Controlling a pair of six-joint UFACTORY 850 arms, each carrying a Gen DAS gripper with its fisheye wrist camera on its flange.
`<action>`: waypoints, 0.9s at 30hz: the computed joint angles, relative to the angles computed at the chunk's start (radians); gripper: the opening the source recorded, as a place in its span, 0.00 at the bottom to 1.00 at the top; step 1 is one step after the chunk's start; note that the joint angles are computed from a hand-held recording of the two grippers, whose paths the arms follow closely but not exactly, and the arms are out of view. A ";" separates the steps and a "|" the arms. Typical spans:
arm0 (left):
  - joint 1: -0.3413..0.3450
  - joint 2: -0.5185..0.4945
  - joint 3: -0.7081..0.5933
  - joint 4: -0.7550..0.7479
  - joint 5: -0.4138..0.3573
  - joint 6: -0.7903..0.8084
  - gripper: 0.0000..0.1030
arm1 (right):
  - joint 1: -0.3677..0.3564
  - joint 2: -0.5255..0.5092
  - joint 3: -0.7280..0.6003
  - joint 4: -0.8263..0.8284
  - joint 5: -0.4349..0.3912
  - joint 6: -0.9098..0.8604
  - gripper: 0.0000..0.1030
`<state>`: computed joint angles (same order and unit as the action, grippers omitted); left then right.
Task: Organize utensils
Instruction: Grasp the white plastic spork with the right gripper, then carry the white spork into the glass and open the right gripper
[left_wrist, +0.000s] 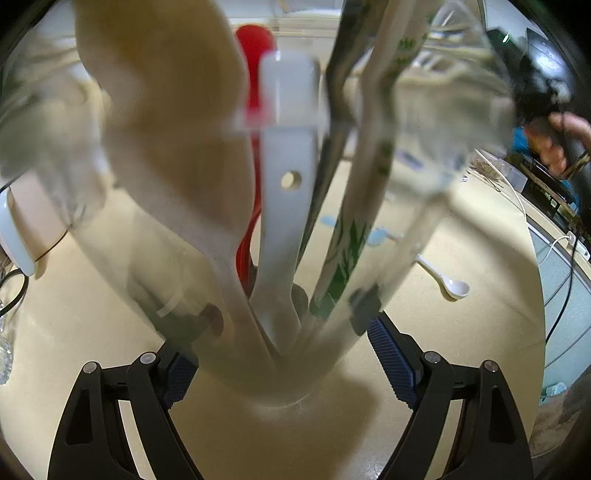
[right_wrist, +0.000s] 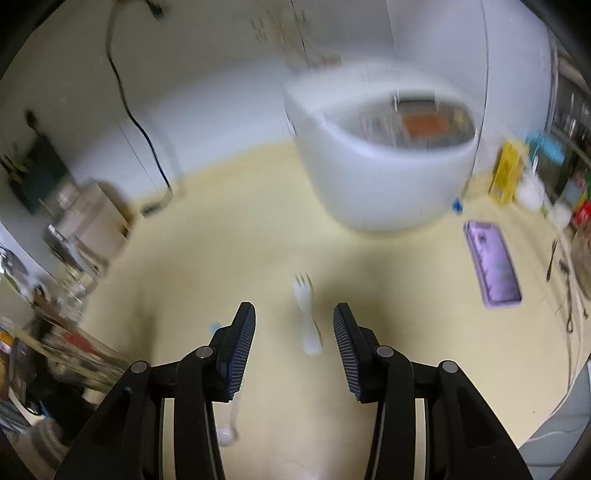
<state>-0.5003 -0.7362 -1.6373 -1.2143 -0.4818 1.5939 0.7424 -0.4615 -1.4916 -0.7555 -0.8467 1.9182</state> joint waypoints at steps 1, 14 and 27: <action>-0.005 0.001 0.003 -0.003 0.005 0.001 0.84 | -0.011 -0.011 0.004 0.017 0.020 -0.020 0.43; 0.005 -0.001 -0.005 0.018 -0.019 -0.024 0.84 | -0.155 -0.234 -0.181 0.241 0.060 -0.426 0.43; 0.009 0.004 -0.005 0.033 -0.025 -0.041 0.84 | -0.169 -0.261 -0.216 0.282 0.005 -0.543 0.21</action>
<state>-0.4908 -0.7319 -1.6420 -1.1814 -0.5065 1.5531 0.5737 -0.7223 -1.7072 -0.4732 -0.8417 1.3755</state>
